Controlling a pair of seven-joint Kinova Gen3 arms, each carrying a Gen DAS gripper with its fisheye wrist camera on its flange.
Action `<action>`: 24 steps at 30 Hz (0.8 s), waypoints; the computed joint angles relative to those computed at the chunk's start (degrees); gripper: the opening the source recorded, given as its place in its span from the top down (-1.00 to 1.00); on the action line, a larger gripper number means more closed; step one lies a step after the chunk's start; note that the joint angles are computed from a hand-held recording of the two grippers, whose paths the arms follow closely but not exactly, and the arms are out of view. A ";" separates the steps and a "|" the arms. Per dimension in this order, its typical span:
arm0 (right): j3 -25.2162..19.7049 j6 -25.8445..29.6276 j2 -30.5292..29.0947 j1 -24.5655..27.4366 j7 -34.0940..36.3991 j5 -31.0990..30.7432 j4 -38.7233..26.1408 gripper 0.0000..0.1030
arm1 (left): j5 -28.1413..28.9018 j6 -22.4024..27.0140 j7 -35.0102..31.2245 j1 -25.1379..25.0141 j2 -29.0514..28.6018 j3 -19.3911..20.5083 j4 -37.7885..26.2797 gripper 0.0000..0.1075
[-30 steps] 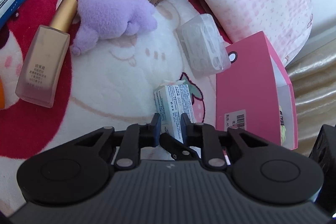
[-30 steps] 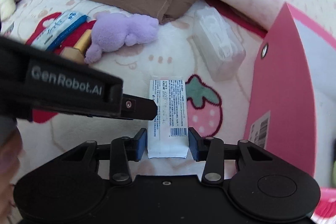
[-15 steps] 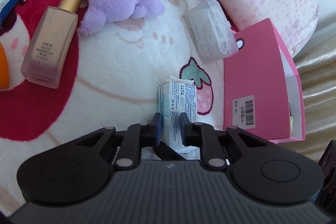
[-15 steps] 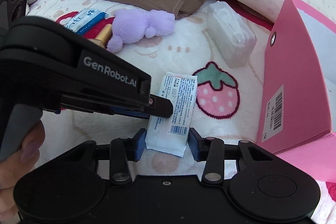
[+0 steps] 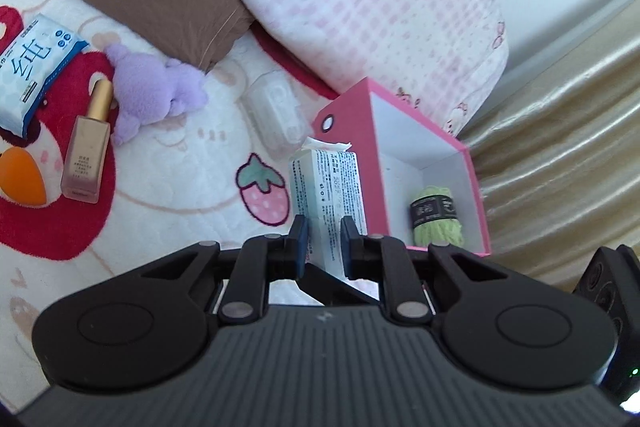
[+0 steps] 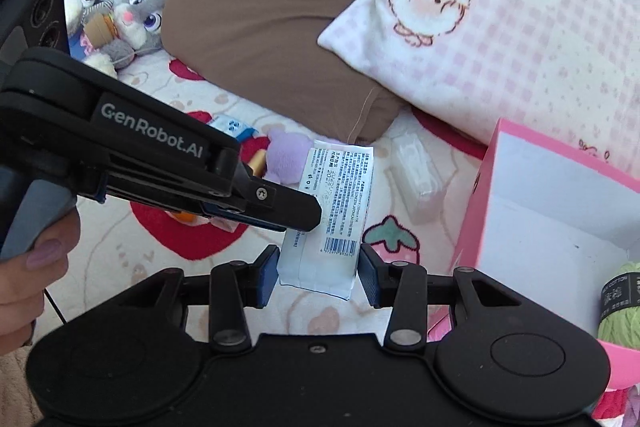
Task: Organize objects
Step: 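Carry the soap box with the left gripper into the pink box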
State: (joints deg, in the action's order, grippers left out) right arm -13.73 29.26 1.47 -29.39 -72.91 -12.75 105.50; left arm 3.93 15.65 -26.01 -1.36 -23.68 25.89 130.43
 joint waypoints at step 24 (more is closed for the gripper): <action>8.47 8.74 -0.73 13.02 0.28 -3.67 -7.35 0.10 | -26.18 21.78 8.89 1.31 34.36 15.76 -39.84 0.70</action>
State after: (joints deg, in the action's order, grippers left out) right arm -5.26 38.00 0.74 -16.37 -72.63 -16.42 98.15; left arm -22.26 37.43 -17.11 -0.05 10.67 41.65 90.59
